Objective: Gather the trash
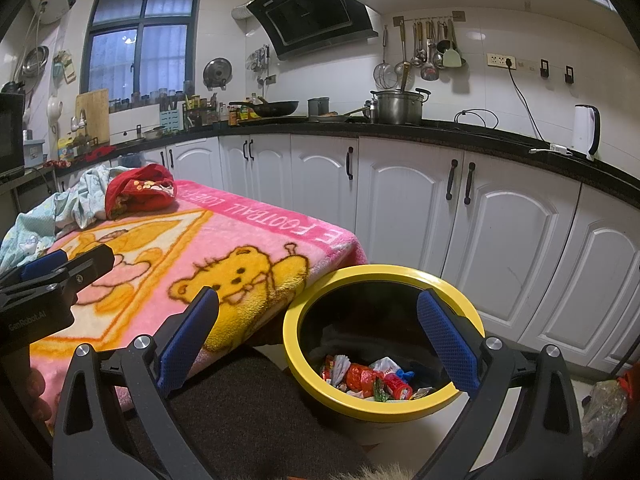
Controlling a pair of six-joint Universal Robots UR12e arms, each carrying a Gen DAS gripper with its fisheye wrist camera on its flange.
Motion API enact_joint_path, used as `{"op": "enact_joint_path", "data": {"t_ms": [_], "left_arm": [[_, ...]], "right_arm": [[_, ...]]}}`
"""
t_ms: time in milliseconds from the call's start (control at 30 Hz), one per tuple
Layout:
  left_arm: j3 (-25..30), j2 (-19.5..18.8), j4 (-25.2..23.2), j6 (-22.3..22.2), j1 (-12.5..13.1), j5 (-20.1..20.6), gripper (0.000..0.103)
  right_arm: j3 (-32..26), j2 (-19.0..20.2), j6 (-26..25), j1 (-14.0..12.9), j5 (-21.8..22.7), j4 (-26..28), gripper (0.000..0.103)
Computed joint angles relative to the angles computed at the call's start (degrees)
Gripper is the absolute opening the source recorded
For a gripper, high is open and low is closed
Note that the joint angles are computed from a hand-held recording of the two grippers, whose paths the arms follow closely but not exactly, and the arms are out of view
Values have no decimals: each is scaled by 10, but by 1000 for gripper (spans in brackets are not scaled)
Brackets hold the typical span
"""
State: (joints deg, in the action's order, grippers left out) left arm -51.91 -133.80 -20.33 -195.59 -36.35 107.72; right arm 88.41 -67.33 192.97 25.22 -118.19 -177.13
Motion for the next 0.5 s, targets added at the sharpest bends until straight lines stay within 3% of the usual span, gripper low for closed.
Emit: {"op": "enact_joint_path", "data": {"t_ms": [333,500], "left_arm": [[-2,2,-1,-4,1,6,92],[-9,8,-19,-37,5,1,92]], "right_arm": [[0,-1,1,0,0,2,97],[1,0,7,-1,2,12,97]]}}
